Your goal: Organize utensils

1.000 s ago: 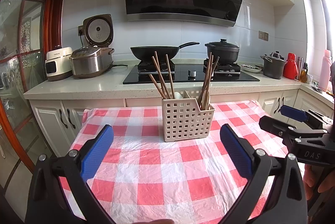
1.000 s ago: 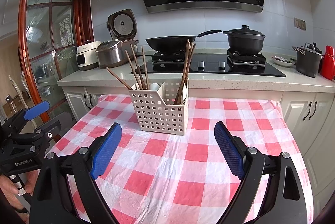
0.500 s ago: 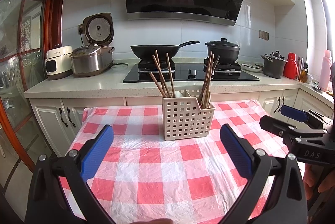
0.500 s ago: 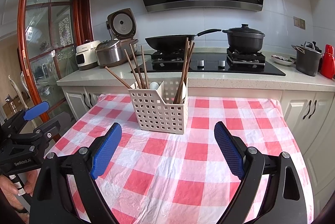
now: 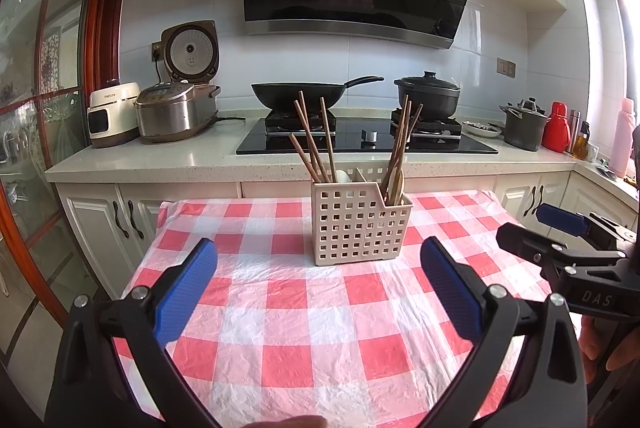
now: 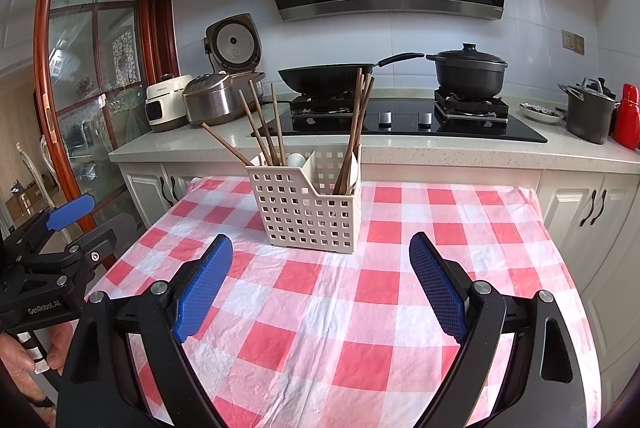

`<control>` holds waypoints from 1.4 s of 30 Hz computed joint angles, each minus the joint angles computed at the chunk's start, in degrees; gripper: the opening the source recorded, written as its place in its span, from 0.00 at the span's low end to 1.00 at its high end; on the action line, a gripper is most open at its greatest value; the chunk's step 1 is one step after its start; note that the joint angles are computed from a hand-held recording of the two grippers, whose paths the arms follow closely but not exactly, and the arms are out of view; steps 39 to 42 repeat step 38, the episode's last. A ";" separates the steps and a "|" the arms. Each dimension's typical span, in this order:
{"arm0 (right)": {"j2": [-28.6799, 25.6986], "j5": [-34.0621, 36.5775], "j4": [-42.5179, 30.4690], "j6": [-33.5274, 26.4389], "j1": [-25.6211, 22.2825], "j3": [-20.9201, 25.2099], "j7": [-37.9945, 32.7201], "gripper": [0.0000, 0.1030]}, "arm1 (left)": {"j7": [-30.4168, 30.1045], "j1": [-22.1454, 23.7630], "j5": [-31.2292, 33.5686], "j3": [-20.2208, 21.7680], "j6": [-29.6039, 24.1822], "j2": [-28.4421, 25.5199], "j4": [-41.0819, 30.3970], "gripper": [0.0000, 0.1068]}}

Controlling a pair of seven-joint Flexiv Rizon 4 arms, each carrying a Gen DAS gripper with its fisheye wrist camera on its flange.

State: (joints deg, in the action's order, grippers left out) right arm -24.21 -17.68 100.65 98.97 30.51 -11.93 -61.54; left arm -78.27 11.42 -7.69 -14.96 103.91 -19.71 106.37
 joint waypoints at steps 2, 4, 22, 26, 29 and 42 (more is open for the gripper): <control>0.00 0.05 -0.04 -0.05 0.10 -0.13 0.03 0.82 | -0.12 -0.09 -0.05 0.09 0.06 0.01 0.03 0.92; 0.00 0.04 0.01 0.02 0.08 -0.08 0.04 0.82 | -0.29 -0.07 -0.13 0.08 0.01 -0.01 0.01 0.92; 0.05 0.06 -0.02 -0.10 0.08 -0.04 0.09 0.82 | -2.05 8.12 2.66 -8.88 0.78 0.10 1.21 0.92; 0.18 0.07 0.23 -0.19 0.58 -0.53 0.39 0.82 | -2.51 5.30 1.29 -5.26 -0.95 0.07 0.50 0.92; 0.29 0.05 0.35 -0.21 0.78 -0.70 0.65 0.82 | -2.41 4.45 0.31 -4.35 -0.78 -0.07 0.44 0.92; 0.37 -0.25 0.10 -0.36 0.14 -0.12 0.80 0.82 | -1.23 2.48 -3.63 -2.49 -3.48 0.02 0.12 0.92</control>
